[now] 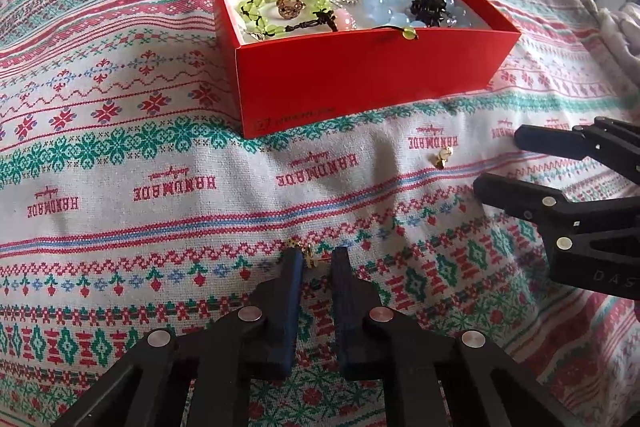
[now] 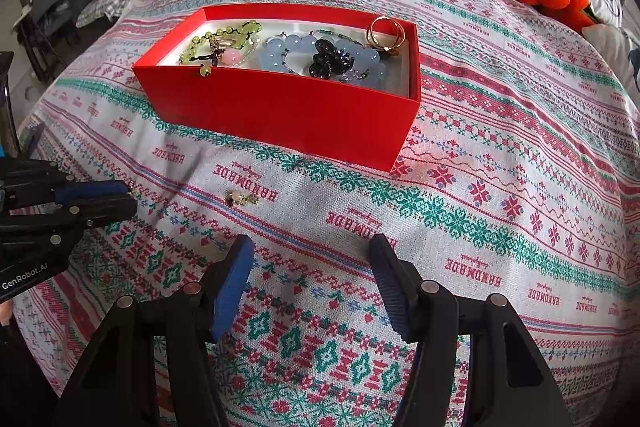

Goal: Organize jewelry
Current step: 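Grasp a small gold earring with the left tool while the right tool grasps another, then carry both gold earrings over the red box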

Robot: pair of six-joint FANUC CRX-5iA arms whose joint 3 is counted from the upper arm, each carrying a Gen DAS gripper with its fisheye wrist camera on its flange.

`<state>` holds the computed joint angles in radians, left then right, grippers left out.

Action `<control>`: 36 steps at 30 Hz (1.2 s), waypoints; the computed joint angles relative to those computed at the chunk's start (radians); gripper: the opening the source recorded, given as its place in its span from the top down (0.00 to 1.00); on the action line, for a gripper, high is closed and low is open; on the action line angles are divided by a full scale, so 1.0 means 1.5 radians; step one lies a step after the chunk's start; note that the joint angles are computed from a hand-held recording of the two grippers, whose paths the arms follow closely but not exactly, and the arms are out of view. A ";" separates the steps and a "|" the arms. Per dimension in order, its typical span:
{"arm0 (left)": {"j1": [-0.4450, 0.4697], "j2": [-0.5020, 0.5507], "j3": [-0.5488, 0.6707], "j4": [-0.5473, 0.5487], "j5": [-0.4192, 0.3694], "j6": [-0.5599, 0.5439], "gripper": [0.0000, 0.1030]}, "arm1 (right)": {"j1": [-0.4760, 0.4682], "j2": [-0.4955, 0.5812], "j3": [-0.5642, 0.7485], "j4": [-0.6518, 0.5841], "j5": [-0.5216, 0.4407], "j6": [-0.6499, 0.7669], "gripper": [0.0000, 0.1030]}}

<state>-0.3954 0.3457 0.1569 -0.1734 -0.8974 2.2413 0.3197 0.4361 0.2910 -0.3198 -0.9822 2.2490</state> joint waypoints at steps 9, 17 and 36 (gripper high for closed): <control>-0.001 -0.026 -0.014 -0.017 -0.003 0.017 0.92 | 0.012 0.000 0.000 -0.008 0.003 -0.008 0.39; 0.001 -0.028 -0.003 -0.041 -0.031 0.040 0.92 | 0.030 0.009 0.014 -0.017 -0.020 -0.008 0.52; 0.002 -0.026 0.011 -0.052 -0.062 0.062 0.91 | 0.042 0.027 0.041 -0.008 -0.040 -0.016 0.95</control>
